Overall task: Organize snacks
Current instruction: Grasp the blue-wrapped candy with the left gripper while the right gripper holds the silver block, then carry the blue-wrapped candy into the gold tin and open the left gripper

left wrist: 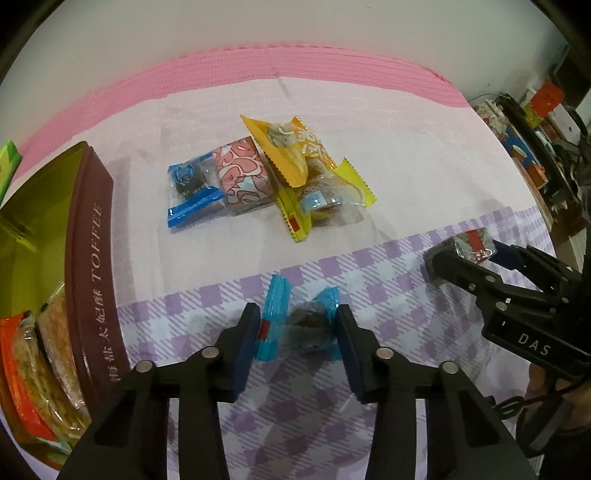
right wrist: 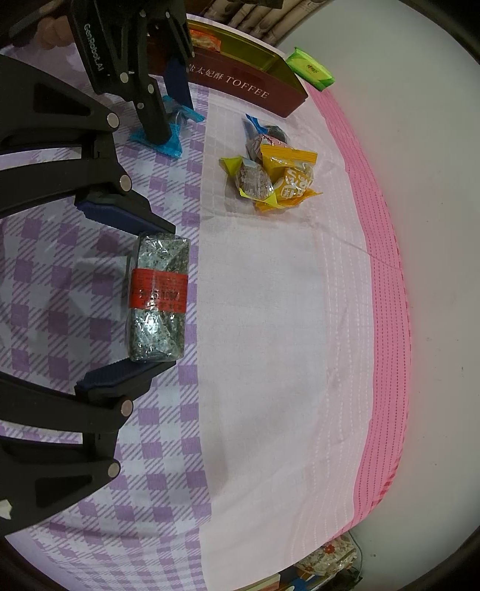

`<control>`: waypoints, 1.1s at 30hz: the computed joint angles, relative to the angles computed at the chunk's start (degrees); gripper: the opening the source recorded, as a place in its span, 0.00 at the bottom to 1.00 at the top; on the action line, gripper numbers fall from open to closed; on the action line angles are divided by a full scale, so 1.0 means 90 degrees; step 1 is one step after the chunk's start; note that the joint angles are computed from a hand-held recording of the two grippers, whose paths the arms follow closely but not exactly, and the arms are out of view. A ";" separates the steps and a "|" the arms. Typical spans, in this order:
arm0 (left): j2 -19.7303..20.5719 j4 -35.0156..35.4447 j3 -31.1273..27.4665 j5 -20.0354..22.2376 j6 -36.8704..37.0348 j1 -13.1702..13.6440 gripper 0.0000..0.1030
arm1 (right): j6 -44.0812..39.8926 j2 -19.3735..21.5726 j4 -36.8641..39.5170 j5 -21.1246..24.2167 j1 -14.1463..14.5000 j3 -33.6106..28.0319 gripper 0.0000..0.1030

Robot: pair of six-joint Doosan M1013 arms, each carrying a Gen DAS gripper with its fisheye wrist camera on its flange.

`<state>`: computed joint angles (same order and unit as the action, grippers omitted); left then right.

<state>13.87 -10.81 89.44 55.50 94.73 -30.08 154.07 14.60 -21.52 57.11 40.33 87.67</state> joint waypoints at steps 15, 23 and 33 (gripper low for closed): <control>-0.0072 -0.0113 0.0012 0.0038 0.0080 0.0052 0.30 | 0.0006 0.0015 0.0068 -0.0021 -0.0017 0.0009 0.58; -0.0186 0.0115 -0.0013 -0.0034 -0.0199 0.0109 0.30 | -0.0026 0.0010 0.0078 -0.0023 -0.0024 0.0017 0.58; -0.0199 0.0546 -0.0228 -0.0058 -0.0593 0.0295 0.30 | -0.0039 0.0014 0.0071 0.0000 -0.0026 0.0017 0.58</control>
<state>12.08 -5.90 87.39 54.98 89.38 -27.43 153.73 14.73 -20.88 57.11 40.10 87.82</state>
